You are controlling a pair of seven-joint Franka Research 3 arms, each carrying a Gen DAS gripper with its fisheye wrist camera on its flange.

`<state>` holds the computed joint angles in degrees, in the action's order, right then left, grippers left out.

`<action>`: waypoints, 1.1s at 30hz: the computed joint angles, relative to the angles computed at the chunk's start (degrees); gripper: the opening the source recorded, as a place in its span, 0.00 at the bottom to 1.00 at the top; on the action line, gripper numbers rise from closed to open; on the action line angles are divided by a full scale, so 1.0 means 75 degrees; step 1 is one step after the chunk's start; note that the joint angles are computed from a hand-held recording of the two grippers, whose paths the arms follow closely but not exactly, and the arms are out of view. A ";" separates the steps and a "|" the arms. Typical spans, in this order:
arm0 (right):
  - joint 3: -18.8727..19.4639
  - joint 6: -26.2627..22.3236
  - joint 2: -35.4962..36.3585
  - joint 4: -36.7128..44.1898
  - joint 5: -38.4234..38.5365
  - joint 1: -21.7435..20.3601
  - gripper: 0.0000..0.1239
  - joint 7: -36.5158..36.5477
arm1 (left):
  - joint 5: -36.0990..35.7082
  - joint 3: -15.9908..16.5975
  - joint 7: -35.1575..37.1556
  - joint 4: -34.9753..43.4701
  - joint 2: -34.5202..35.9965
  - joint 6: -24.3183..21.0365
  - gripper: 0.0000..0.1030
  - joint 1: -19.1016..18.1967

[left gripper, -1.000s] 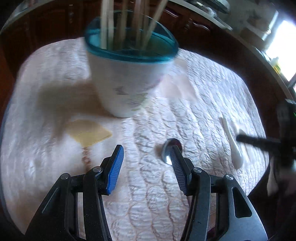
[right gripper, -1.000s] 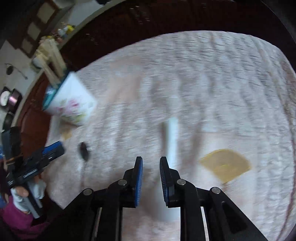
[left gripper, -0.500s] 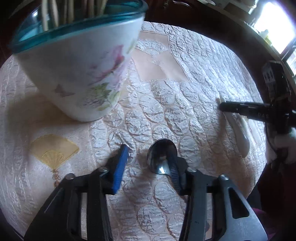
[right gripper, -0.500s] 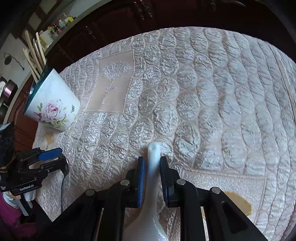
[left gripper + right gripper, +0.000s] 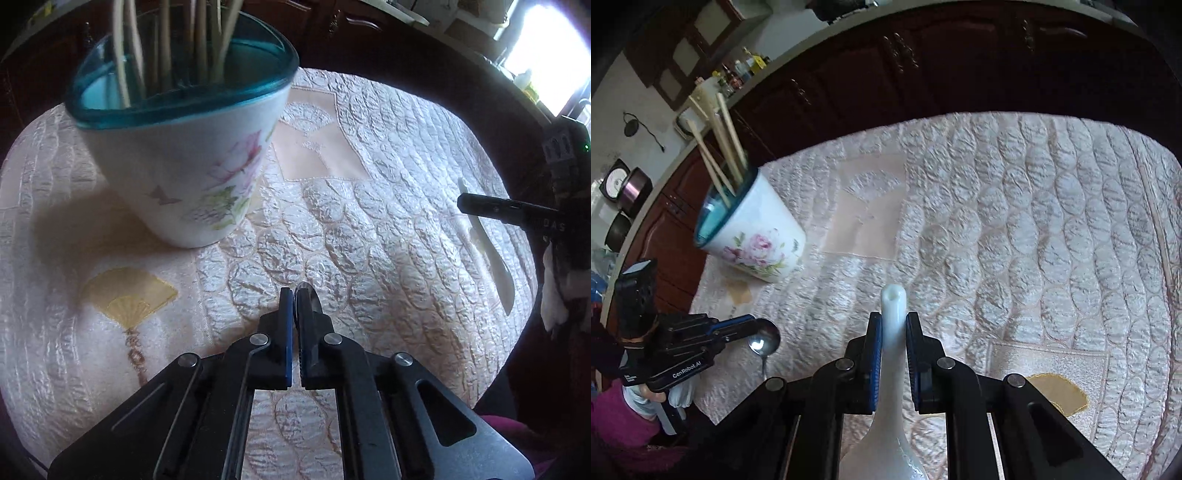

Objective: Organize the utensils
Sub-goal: 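Carry the white ceramic spoon to the cup with the right tool while the left tool carries the metal spoon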

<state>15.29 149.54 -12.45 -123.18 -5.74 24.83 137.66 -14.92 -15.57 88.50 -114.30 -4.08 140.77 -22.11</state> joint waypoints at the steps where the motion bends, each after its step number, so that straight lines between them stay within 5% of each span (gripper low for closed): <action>1: -0.0016 0.0011 -0.0085 0.0019 0.0022 0.0014 0.10 -0.0038 | -0.0056 0.0008 0.0004 -0.0021 -0.0063 0.0018 0.01 0.0002; 14: 0.0179 0.0466 0.0542 0.1176 -0.0837 0.0080 0.10 0.0262 | -0.0235 0.0451 0.0186 -0.0638 -0.1451 0.0233 0.01 -0.0101; 22: -0.0135 0.0442 0.1845 0.3096 -0.1781 0.0564 0.10 0.0310 | -0.0164 0.0697 0.0052 -0.0228 -0.1746 0.0224 0.01 -0.0018; 28: -0.0711 0.0149 0.3198 0.5077 -0.2533 0.1306 0.10 0.0330 | 0.0846 0.0623 -0.0515 0.0348 -0.1700 0.0551 0.01 0.0451; 33: -0.1391 -0.0189 0.4439 0.6821 -0.3068 0.2044 0.10 0.0359 | 0.2773 0.0237 -0.1673 0.1049 -0.1257 0.0942 0.01 0.1105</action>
<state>4.86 148.12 20.84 -72.02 -28.75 40.16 140.35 5.88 -13.79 75.96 -106.43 -13.51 147.84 -13.82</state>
